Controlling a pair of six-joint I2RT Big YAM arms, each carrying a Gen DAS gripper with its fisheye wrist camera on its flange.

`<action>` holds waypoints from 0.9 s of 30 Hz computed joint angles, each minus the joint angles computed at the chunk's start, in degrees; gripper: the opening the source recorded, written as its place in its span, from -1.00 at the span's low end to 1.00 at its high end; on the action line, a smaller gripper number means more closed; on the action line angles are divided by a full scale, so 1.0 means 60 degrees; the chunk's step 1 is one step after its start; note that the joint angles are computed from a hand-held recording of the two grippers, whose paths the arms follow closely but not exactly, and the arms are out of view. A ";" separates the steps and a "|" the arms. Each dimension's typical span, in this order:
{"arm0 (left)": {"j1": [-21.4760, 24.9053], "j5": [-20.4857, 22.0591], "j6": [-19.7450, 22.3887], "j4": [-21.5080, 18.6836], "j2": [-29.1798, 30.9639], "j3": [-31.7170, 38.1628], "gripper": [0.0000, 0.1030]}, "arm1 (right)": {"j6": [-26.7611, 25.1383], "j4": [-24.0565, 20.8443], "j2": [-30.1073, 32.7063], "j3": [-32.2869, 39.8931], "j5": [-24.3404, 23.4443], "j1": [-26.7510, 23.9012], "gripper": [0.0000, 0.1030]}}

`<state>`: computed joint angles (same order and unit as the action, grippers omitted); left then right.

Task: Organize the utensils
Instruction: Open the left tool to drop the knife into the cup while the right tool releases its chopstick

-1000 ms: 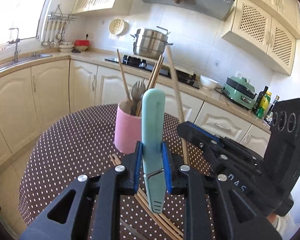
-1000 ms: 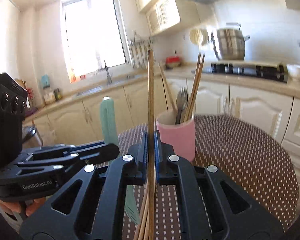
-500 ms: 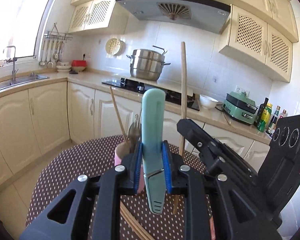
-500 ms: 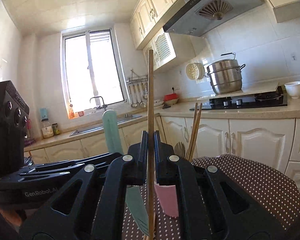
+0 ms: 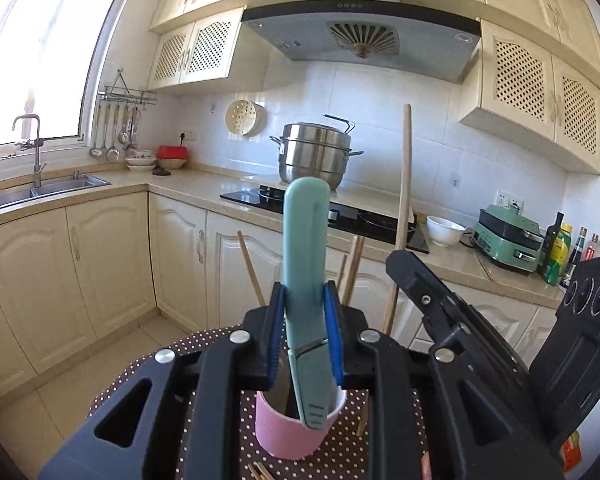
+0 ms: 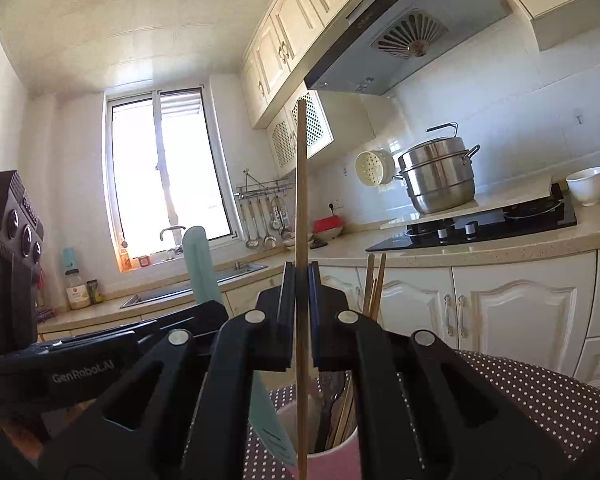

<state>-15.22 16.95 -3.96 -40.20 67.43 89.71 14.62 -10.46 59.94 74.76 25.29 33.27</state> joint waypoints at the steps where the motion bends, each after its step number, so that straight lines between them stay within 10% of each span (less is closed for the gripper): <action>1: -0.0015 -0.0062 0.0007 0.0047 0.0112 0.0083 -0.63 | 0.0012 0.0199 0.0058 -0.0014 -0.0088 -0.0082 -0.87; 21: -0.0040 -0.0276 0.0029 0.0535 0.0700 0.0051 -0.60 | 0.0113 0.0423 0.0625 0.0098 -0.0291 -0.0464 -0.87; 27: -0.0019 -0.0770 -0.0030 0.0854 0.0635 -0.0263 -0.21 | 0.0135 0.0313 0.0591 0.0050 -0.0231 -0.0450 -0.87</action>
